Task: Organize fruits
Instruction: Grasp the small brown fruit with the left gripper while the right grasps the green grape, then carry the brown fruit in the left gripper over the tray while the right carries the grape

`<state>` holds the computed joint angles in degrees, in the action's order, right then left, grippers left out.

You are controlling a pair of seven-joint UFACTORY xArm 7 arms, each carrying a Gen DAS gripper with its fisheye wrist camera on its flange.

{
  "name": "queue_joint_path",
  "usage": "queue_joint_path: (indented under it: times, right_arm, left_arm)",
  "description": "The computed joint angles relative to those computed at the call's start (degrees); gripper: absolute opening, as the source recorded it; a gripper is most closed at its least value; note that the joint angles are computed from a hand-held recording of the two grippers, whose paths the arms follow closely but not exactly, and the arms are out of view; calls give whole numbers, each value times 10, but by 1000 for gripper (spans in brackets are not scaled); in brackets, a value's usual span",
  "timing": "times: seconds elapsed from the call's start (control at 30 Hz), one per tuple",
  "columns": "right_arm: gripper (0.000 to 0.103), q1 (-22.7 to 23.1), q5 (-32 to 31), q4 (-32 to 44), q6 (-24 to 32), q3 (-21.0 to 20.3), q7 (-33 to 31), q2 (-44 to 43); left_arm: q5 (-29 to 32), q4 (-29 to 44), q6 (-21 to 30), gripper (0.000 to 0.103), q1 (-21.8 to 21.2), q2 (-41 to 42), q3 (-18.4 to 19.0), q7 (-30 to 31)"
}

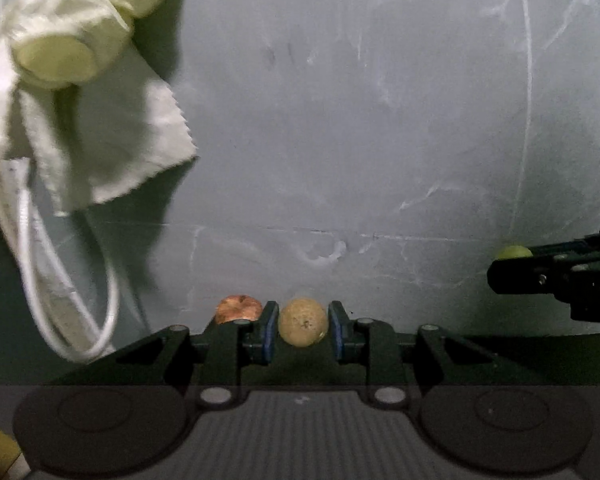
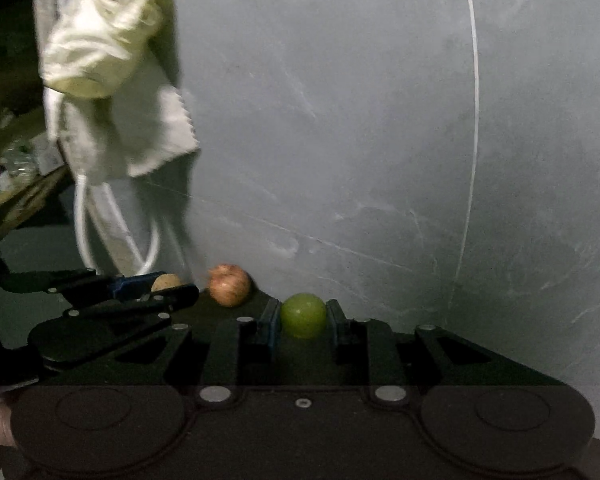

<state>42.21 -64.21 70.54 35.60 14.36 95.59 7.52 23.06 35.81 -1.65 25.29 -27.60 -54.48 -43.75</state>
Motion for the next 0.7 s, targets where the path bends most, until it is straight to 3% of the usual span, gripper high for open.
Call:
queue_joint_path:
  times: [0.1, 0.33, 0.53, 0.7]
  right_arm:
    - [25, 0, -3, -17, -15, 8, -6, -28]
    - [25, -10, -1, -56, -44, 43, -27, -85]
    - [25, -27, 36, -108, -84, 77, -65, -133]
    - [25, -37, 87, -167, -117, 106, -108, -171]
  left_arm:
    - [-23, -24, 51, 28, -101, -57, 71, -11]
    - [-31, -75, 165, 28, -248, -178, 151, -58]
    - [-53, -133, 286, 28, -378, -277, 179, -110]
    - [-79, -158, 362, 28, -467, -298, 163, -183]
